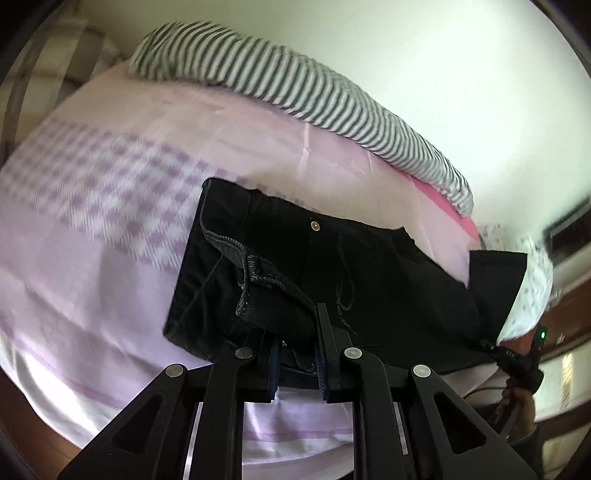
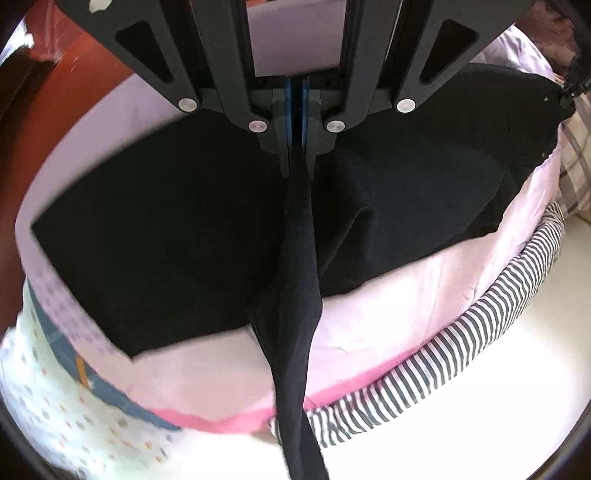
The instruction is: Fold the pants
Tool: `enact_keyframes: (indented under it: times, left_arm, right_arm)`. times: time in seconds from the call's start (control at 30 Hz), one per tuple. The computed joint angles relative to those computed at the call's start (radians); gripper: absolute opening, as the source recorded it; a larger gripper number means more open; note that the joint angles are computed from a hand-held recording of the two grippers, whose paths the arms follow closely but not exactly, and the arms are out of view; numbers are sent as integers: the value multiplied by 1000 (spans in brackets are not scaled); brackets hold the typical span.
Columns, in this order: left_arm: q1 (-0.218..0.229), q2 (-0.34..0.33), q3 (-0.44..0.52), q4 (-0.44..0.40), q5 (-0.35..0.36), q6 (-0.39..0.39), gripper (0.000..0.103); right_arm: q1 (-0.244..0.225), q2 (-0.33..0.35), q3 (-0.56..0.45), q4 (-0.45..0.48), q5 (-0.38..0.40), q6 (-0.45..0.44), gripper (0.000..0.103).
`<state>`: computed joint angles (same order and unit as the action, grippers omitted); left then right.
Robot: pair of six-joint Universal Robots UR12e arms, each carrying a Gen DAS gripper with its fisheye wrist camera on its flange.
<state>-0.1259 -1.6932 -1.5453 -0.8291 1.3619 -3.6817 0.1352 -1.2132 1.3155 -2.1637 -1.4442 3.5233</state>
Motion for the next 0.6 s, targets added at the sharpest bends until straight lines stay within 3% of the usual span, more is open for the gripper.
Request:
enact_keyframes:
  times: [0.1,0.23,0.47,0.6]
  left_arm:
    - [3,-1,-10,-28,5,57,17]
    - [25,7,-57,-58,-43,25,17]
    - [35,18,-74,-3,-58,10,17]
    - [34,22,-74,29,-31,23,17]
  right_arm:
    - [-11,-8,33,2,50,56,2]
    - [-23,-12,53,-17,94,76,2]
    - [-23,-7,53,-26,114,75,2]
    - [-26,-12,63,-43,138,82,3]
